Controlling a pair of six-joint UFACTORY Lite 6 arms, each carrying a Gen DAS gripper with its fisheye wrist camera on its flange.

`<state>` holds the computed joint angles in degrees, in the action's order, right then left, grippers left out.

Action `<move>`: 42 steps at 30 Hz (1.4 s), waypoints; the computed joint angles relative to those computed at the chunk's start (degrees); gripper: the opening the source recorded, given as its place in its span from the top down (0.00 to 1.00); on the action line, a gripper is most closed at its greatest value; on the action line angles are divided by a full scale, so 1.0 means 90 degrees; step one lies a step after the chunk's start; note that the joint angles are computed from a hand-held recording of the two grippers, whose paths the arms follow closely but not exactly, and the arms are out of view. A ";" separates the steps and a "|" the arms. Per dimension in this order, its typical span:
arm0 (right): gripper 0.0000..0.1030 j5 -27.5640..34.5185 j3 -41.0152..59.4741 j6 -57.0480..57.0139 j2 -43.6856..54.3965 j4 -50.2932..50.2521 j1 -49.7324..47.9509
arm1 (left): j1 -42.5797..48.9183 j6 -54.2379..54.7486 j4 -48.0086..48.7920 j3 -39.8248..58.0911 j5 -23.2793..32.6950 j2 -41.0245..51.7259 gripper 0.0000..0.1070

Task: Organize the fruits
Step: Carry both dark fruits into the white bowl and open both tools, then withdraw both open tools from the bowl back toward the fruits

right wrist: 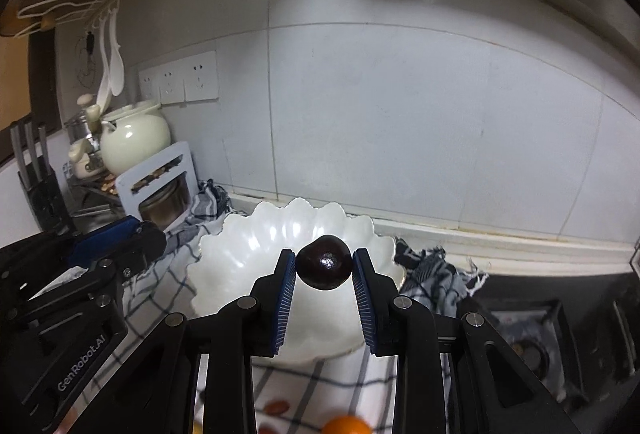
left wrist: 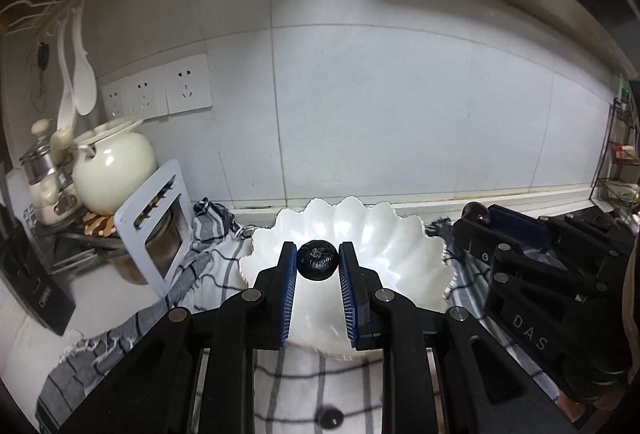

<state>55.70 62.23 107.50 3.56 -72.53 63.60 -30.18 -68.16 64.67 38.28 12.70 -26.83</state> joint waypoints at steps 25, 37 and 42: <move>0.70 -0.2943 0.3409 -0.5862 0.3452 0.4276 -0.3717 | 0.0708 0.6283 -0.6485 0.5193 0.0625 0.6067 0.79; 0.69 -0.2470 0.4382 -0.6972 0.4307 0.5358 -0.4005 | 0.0786 0.6702 -0.6916 0.6564 0.1496 0.7302 0.72; 0.58 -0.2446 0.4150 -0.6839 0.4104 0.5270 -0.3991 | 0.0760 0.6389 -0.6550 0.6296 0.1390 0.7083 0.58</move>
